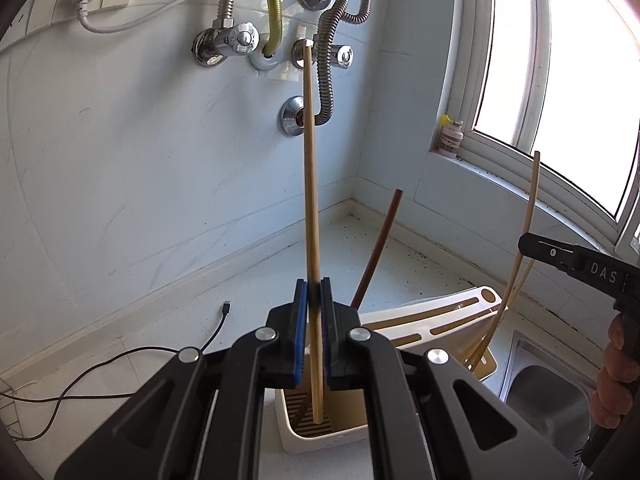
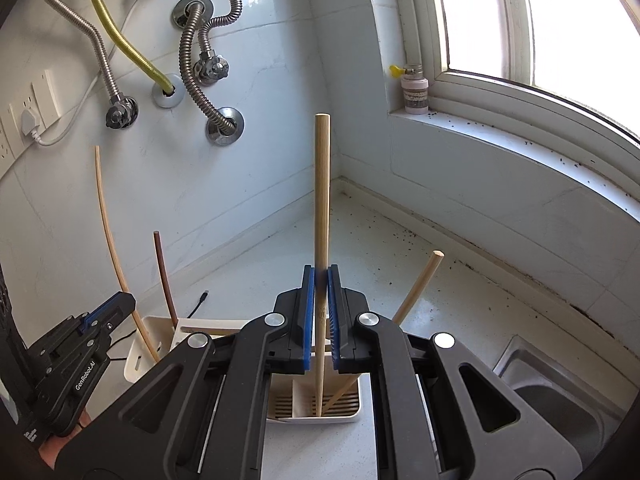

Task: Organize utensils
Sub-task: 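Lower both chopsticks into the holder and open both tools, then withdraw both open tools back over the remaining chopsticks on the counter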

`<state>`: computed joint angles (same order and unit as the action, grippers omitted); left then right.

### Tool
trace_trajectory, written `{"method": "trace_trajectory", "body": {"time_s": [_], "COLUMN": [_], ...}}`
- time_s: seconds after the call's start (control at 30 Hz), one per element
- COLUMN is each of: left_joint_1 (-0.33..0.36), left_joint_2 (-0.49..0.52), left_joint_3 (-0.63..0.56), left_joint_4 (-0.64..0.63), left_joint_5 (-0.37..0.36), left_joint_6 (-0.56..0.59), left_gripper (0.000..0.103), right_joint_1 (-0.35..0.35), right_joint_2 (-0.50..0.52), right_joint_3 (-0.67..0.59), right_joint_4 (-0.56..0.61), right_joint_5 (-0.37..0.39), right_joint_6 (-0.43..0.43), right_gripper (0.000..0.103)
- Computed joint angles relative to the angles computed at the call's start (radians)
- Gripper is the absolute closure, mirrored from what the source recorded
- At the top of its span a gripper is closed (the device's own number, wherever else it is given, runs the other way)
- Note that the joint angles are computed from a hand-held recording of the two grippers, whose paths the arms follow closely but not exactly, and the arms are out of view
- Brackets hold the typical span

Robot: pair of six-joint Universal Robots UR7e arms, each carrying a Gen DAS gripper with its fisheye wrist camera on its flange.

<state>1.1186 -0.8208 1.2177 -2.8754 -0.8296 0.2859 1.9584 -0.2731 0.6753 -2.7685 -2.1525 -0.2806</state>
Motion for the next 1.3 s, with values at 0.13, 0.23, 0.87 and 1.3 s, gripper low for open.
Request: {"method": "trace_trajectory", "body": {"time_s": [0.13,0.23,0.87,1.3], "left_joint_1": [-0.002,-0.005,-0.046,-0.099], "left_joint_2": [-0.009,-0.013,-0.079,-0.193], "left_joint_3": [0.021,0.031,0.13,0.284], "left_joint_4": [-0.023,-0.028,-0.159,-0.421], "left_joint_5": [-0.001,0.01,0.071,0.207], "left_joint_6": [0.01,0.013,0.042,0.151], "left_gripper": [0.097,0.08,0.043,0.005], "right_joint_1": [0.001,0.001,0.022,0.072], "right_joint_2": [-0.016,-0.033,-0.094,-0.122], "right_joint_3": [0.035,0.063,0.174,0.282], "right_joint_4": [-0.009,-0.023,-0.153,-0.371], "right_joint_5": [0.004,0.018,0.044,0.107], "right_joint_6": [-0.003,0.009,-0.034,-0.116], "right_gripper": [0.096,0.08,0.058,0.008]}}
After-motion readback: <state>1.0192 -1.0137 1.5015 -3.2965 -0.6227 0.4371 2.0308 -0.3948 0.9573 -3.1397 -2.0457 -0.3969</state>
